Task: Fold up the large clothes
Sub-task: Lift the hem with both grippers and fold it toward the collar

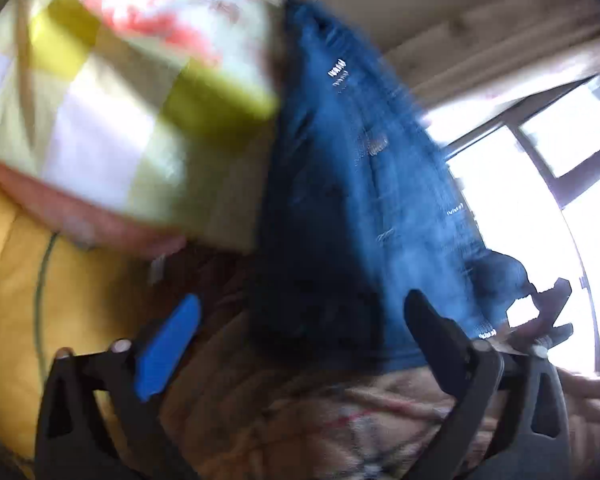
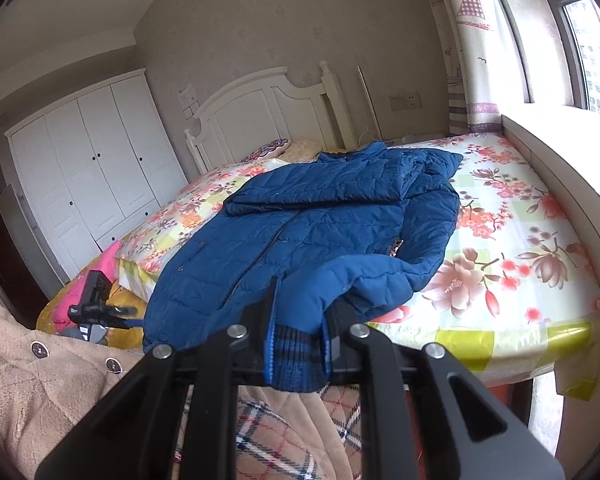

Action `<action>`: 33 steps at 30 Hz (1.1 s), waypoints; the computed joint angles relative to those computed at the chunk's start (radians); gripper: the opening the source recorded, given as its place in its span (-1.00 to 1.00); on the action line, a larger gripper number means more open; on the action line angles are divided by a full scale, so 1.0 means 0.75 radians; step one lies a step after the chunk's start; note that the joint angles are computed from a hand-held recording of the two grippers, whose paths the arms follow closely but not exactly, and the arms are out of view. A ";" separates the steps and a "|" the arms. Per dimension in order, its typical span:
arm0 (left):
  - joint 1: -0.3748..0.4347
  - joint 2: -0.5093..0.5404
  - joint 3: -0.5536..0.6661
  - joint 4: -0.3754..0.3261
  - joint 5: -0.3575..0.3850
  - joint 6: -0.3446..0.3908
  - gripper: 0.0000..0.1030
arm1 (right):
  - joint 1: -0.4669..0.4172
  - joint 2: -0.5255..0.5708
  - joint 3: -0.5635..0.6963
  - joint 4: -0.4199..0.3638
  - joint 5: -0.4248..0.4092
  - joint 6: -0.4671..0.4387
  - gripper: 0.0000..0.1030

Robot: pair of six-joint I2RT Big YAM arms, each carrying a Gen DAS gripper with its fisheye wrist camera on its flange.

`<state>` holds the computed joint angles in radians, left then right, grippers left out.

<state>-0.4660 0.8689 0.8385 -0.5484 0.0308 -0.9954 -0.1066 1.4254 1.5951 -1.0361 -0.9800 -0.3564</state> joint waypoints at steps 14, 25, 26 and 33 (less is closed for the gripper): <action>0.097 0.093 -0.135 0.531 0.217 0.090 -0.59 | -0.008 0.004 -0.015 -0.015 0.012 -0.028 -0.68; -0.192 -0.223 0.018 0.525 -0.323 0.252 -0.87 | -0.057 -0.078 -0.055 0.096 -0.325 0.025 -0.69; -0.200 -0.245 0.014 0.580 -0.338 0.266 -0.91 | -0.068 -0.097 -0.062 0.176 -0.362 0.099 -0.70; 0.156 -0.223 0.204 0.681 -0.236 0.286 -0.94 | 0.035 0.025 0.152 0.467 -0.183 0.464 -0.69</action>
